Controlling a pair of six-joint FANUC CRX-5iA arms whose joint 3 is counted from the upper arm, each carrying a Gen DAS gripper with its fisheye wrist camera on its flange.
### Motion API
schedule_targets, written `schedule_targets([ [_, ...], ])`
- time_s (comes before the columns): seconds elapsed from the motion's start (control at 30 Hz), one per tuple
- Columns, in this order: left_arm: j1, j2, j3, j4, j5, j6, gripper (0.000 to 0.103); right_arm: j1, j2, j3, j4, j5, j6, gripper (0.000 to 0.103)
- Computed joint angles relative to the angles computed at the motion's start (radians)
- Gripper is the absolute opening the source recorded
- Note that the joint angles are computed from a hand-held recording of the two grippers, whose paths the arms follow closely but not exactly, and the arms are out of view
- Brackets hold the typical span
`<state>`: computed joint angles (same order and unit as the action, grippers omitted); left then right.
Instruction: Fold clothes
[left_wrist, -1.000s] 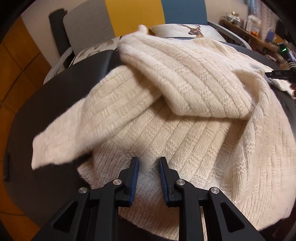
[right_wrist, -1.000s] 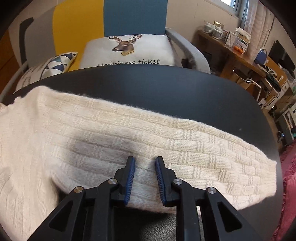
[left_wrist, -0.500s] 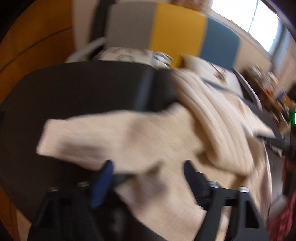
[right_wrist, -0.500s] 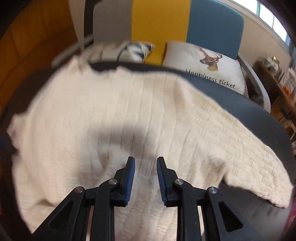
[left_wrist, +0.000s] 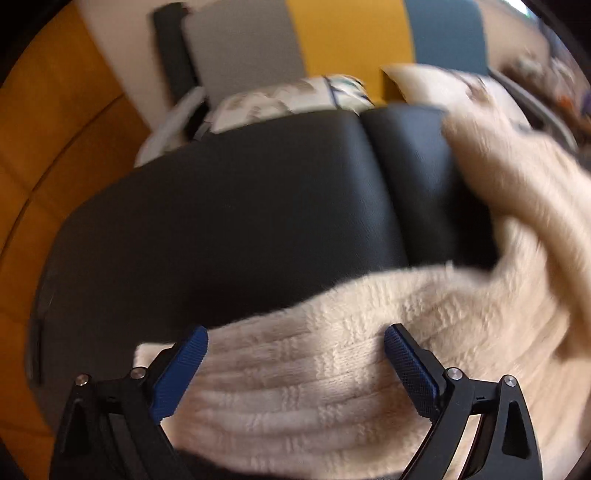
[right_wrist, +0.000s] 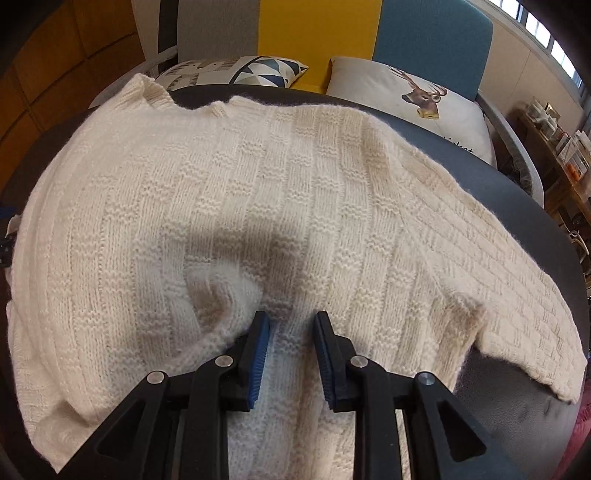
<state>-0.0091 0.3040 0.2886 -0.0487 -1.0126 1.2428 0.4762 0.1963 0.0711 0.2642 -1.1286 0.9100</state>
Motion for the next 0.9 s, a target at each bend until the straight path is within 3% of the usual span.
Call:
schedule_targets([
  [0.07, 0.026, -0.005, -0.034, 0.085, 0.009, -0.025, 0.098, -0.008, 0.005, 0.006, -0.006, 0.004, 0.002, 0.025],
  [0.1, 0.040, -0.003, -0.046, 0.133, 0.000, -0.036, 0.087, -0.010, 0.003, 0.003, -0.008, 0.010, -0.003, 0.025],
  [0.17, 0.051, -0.014, -0.070, 0.184, 0.004, -0.067, 0.074, -0.012, -0.003, -0.003, -0.013, 0.019, -0.007, 0.025],
  [0.2, 0.049, -0.023, -0.081, 0.192, 0.009, -0.085, 0.060, -0.014, -0.004, -0.004, -0.015, 0.022, -0.010, 0.025],
  [0.23, 0.040, -0.034, -0.087, 0.189, 0.011, -0.103, 0.037, -0.014, -0.004, -0.004, -0.015, 0.022, -0.012, 0.025],
  [0.3, 0.023, -0.051, -0.096, 0.182, 0.012, -0.134, 0.014, -0.009, -0.002, -0.005, -0.004, 0.017, -0.013, 0.025],
  [0.43, 0.024, -0.033, -0.061, 0.201, 0.005, -0.150, 0.013, -0.008, -0.003, -0.007, 0.002, 0.019, -0.034, 0.025],
  [0.63, 0.079, -0.025, 0.015, 0.241, 0.009, -0.087, 0.013, -0.015, -0.012, -0.015, -0.012, 0.032, -0.032, 0.025],
  [0.9, 0.093, 0.064, 0.253, 0.034, -0.039, 0.087, 0.013, 0.010, -0.032, -0.038, 0.003, 0.035, -0.063, 0.025],
])
